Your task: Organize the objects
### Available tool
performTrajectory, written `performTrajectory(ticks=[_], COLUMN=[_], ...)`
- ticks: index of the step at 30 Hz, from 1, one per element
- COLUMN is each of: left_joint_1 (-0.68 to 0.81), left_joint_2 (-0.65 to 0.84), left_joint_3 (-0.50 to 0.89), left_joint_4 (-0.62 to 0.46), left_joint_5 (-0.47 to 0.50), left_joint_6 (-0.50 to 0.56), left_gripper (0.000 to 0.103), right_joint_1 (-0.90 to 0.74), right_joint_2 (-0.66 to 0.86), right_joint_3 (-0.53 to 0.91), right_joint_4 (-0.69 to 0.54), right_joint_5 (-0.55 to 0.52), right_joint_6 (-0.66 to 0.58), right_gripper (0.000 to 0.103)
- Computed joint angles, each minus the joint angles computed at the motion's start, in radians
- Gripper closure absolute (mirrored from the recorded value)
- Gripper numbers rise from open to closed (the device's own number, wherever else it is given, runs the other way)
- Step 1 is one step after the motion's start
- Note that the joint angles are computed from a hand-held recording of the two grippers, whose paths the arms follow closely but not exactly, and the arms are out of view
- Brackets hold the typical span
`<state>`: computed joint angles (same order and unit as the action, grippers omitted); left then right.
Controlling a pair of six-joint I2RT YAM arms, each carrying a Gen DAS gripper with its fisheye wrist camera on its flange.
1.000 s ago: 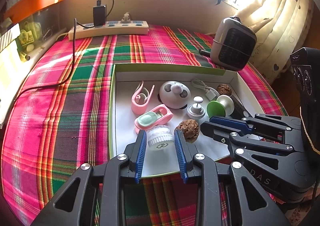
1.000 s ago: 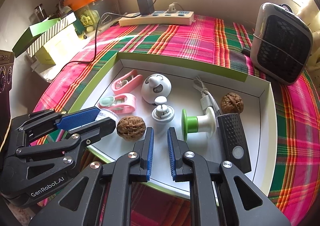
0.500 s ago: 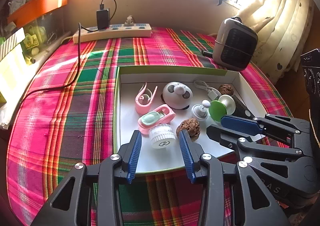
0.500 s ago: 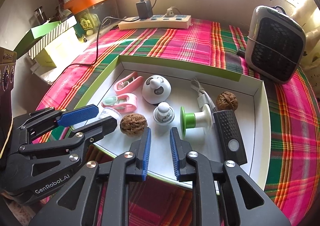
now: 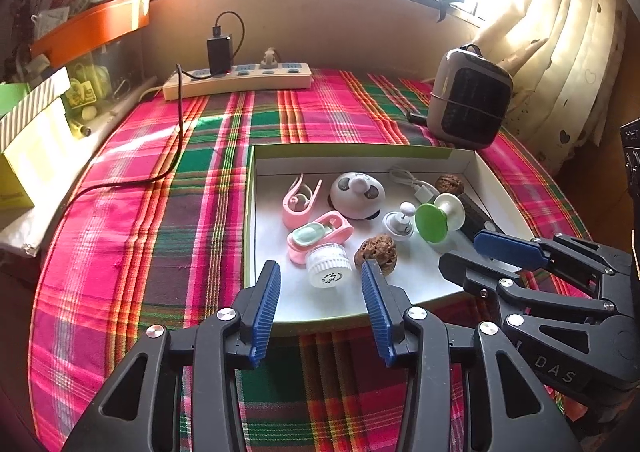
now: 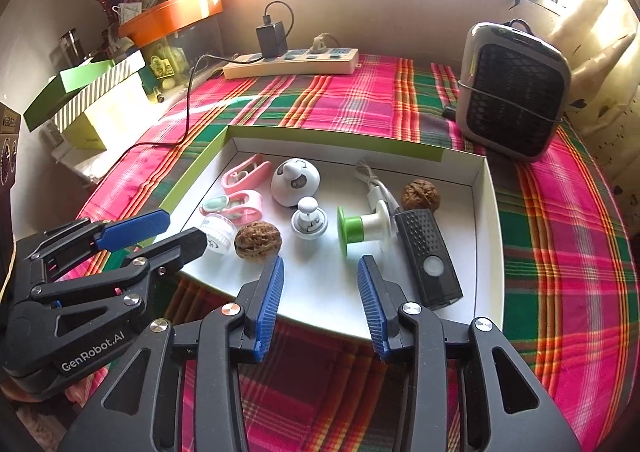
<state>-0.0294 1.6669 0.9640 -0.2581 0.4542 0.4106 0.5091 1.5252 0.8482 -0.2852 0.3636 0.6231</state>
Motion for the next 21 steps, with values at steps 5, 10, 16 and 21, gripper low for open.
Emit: performTrajectory(ticks=[5, 10, 16, 21], left_joint_1=[0.002, 0.010, 0.022, 0.034], left_joint_2=[-0.052, -0.098, -0.168, -0.223], left_joint_3=[-0.051, -0.090, -0.153, -0.208], left_joint_4=[0.029, 0.041, 0.071, 0.083], left_joint_5=[-0.013, -0.019, -0.030, -0.030], left_joint_6=[0.004, -0.001, -0.004, 0.005], left_gripper=[0.062, 0.062, 0.061, 0.061], right_joint_1=[0.033, 0.071, 0.122, 0.176], right_joint_2=[-0.032, -0.064, -0.096, -0.126], right_joint_3=[-0.022, -0.042, -0.056, -0.075], right_joint_4=[-0.009, -0.020, -0.047, -0.087], right_joint_5=[0.044, 0.089, 0.165, 0.234], right_joint_6=[0.032, 0.062, 0.106, 0.166], right_gripper=[0.061, 0.058, 0.052, 0.051])
